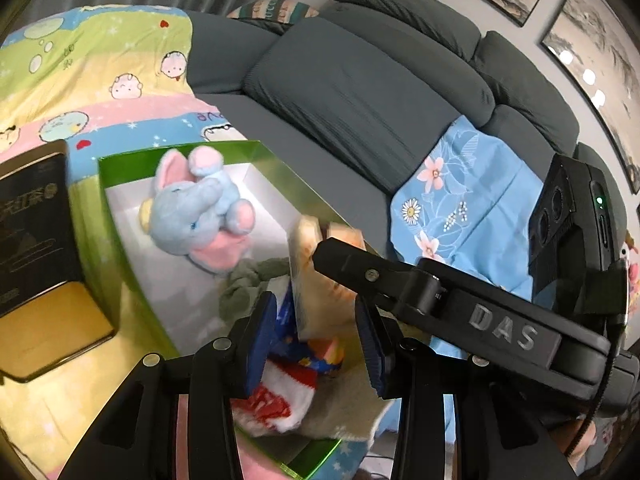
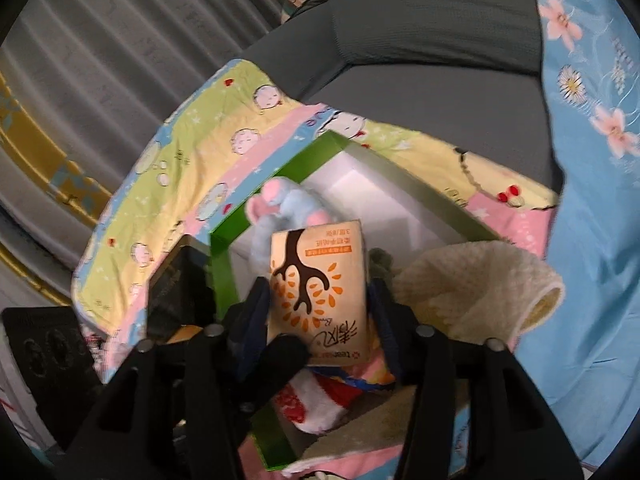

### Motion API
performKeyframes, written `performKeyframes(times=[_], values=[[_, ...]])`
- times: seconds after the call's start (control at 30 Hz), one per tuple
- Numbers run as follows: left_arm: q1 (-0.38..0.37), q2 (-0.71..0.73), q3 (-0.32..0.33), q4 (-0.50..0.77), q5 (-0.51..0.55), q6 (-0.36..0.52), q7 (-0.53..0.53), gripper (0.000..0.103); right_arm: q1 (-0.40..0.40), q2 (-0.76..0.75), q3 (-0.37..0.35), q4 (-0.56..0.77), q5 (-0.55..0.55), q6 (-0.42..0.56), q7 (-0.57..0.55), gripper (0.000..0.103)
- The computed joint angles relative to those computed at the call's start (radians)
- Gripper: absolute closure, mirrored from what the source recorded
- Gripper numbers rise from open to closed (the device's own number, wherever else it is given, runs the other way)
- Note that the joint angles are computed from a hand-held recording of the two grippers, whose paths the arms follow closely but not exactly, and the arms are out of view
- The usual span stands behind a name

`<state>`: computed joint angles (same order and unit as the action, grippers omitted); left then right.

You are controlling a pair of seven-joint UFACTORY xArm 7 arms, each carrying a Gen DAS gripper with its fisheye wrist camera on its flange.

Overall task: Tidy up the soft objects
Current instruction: 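Carry the carton with the right tool into the box and open, then withdraw the open right tool from the white box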

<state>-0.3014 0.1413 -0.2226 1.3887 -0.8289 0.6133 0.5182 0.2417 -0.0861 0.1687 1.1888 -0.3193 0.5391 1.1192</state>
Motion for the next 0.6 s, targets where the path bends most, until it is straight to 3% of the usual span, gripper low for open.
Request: performKeyframes(times=[0.03, 0.1, 0.2, 0.43, 0.6], values=[[0.002, -0.016, 0.005, -0.014, 0.010, -0.004, -0.009, 0.057, -0.002, -0.014, 0.007, -0.008, -0.041, -0.005, 0.020, 0.026], [0.008, -0.049, 0.013, -0.046, 0.004, -0.012, -0.005, 0.041, -0.006, -0.036, 0.015, -0.020, -0.078, -0.008, 0.045, 0.024], [0.013, -0.108, 0.033, -0.105, -0.020, -0.035, 0.013, 0.028, -0.009, -0.066, 0.035, -0.021, -0.104, 0.022, 0.072, 0.019], [0.020, -0.266, 0.103, -0.256, 0.067, -0.049, -0.074, 0.024, -0.004, -0.096, 0.080, -0.012, -0.144, 0.050, 0.124, 0.008], [0.005, -0.402, 0.195, -0.393, -0.045, -0.026, 0.007, 0.021, 0.012, -0.091, 0.115, 0.012, -0.204, 0.093, 0.187, 0.005]])
